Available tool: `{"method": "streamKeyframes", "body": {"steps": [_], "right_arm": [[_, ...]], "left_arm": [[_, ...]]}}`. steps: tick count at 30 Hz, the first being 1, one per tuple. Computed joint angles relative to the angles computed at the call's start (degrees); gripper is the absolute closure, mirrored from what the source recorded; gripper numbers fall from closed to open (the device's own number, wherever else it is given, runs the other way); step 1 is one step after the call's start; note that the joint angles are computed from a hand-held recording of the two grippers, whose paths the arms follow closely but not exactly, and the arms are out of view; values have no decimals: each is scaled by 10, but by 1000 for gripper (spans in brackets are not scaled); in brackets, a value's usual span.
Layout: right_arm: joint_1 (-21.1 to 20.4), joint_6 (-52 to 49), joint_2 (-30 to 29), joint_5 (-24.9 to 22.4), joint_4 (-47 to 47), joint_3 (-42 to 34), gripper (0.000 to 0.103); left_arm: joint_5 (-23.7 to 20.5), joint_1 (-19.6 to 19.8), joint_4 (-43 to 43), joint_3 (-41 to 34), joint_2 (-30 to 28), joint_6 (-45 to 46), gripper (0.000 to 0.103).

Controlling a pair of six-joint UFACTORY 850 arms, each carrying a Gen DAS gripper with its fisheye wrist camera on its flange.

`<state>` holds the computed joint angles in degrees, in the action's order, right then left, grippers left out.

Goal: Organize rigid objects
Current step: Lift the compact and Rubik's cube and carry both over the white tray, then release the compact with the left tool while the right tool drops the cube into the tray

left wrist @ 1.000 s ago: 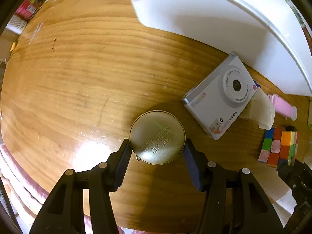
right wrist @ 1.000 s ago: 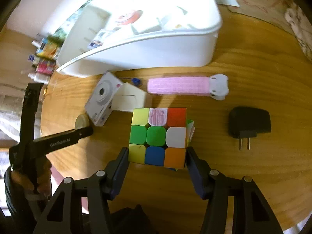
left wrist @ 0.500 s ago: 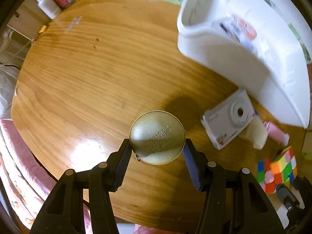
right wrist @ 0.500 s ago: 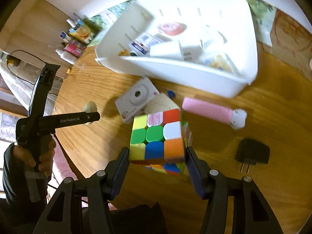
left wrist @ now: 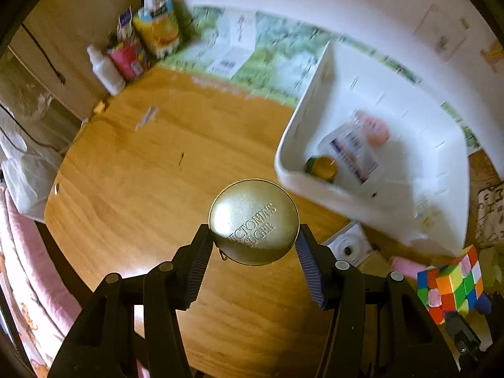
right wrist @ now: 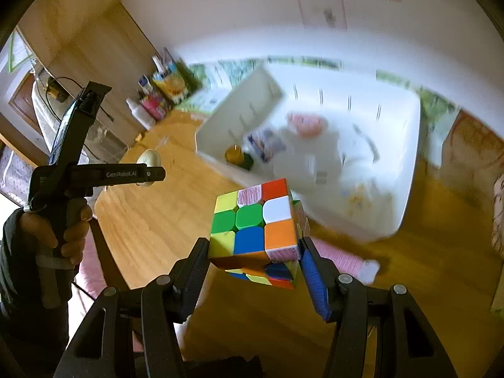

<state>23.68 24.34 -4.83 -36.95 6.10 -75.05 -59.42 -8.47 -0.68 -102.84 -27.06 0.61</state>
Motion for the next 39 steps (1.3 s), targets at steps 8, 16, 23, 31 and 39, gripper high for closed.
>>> {"method": "streamKeyframes", "body": {"steps": [8,16,23,31,39], "right_arm": [[3,76,15,64,-122,10,45],[-2,191,27,98,-259,29,45],[-15,299,29,129,-381,51,45],[-35,378,12,139,-467,66,45],[-51,375,-2,157,-470,75,45]], "left_arm": [[97,-10,-77,11,11,62,45],[176,-27,-150,37,28,131,45],[235,-44,-217,57,28,201,45],[292,-63,-278,68,13,269,45],[305,-83,-239,62,2,243,44]]}}
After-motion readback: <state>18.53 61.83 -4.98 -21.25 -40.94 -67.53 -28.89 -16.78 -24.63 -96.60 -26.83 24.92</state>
